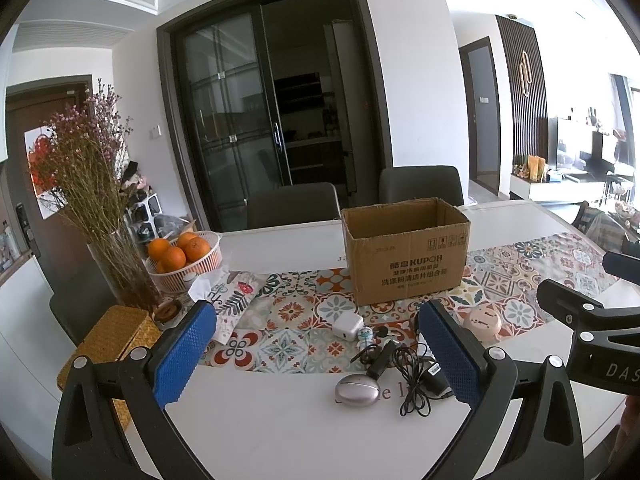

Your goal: Organize rigid objects

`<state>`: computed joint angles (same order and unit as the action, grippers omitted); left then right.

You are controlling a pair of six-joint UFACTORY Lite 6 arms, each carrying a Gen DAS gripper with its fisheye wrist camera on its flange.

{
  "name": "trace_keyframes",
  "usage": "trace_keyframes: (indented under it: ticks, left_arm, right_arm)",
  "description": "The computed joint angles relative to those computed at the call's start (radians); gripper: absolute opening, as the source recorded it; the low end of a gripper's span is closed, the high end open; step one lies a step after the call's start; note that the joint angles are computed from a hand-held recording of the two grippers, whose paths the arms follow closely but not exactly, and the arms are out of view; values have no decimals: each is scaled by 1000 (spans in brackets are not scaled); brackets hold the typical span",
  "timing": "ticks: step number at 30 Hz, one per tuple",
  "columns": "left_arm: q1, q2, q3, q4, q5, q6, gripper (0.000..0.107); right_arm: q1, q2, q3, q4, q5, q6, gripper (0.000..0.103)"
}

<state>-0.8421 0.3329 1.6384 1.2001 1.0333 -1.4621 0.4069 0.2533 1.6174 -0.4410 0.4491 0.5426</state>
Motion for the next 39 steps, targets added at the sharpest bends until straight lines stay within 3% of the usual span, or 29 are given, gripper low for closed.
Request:
trace_keyframes:
  ticks: [39]
  left_arm:
    - [5,6,-5,-1,-8,-4,103]
  right_arm:
    - [-1,19,20,13,5,-13,102]
